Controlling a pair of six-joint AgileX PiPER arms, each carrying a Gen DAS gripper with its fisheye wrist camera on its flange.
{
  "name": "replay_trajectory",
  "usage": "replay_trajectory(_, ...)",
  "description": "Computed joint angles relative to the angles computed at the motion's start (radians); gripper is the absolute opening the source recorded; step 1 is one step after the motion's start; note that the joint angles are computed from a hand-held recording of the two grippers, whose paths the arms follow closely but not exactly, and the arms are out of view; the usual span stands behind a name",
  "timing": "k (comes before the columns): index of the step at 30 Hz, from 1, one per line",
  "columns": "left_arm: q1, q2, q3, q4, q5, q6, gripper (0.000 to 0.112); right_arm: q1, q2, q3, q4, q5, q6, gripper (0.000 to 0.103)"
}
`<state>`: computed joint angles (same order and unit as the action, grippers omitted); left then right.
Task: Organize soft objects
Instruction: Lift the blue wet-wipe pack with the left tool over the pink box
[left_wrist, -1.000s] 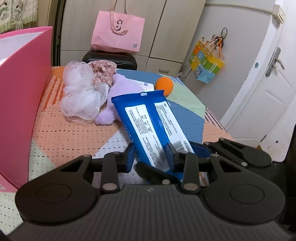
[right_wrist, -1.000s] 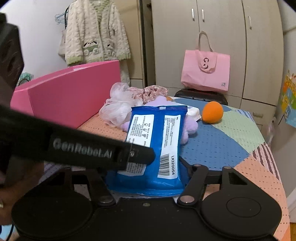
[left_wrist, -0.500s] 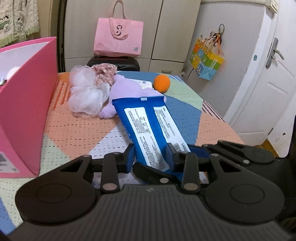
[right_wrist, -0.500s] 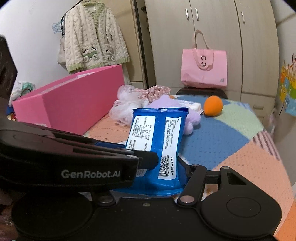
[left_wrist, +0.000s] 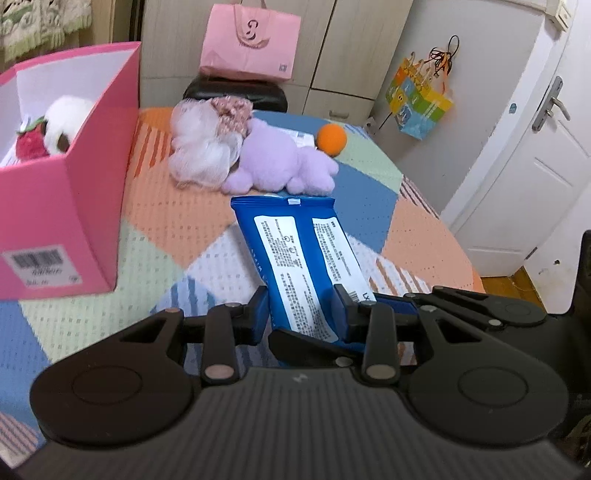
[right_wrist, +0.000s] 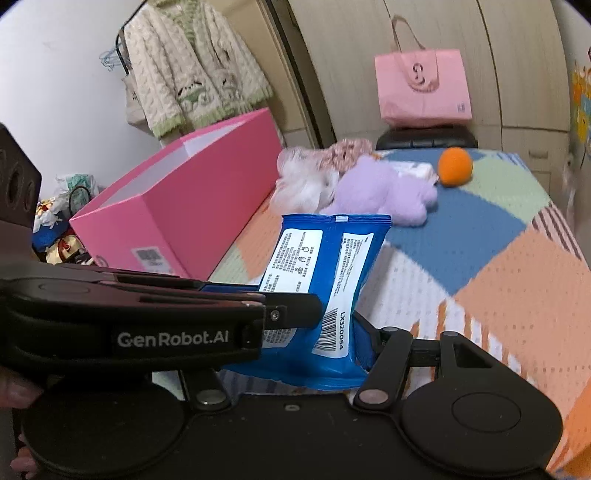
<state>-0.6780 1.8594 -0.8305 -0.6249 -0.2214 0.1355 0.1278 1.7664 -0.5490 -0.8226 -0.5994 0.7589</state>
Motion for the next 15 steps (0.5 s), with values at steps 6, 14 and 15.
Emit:
replay_trajectory(6,-0.022,-0.066,0.079,-0.037,-0.031,0.011,0.034,0.027,-0.036,0.031,-0.02,0.01,0.041,0.067)
replay_trajectory(14,-0.004,-0.188,0.167,0.079,-0.015,-0.087,0.034,0.084,-0.151,0.058,-0.079,0.09,0.11,0.067)
replay_trajectory(15,0.001,-0.204,0.178,0.1,-0.015,-0.107,0.034,0.087,-0.168,0.058,-0.105,0.099,0.13,0.067)
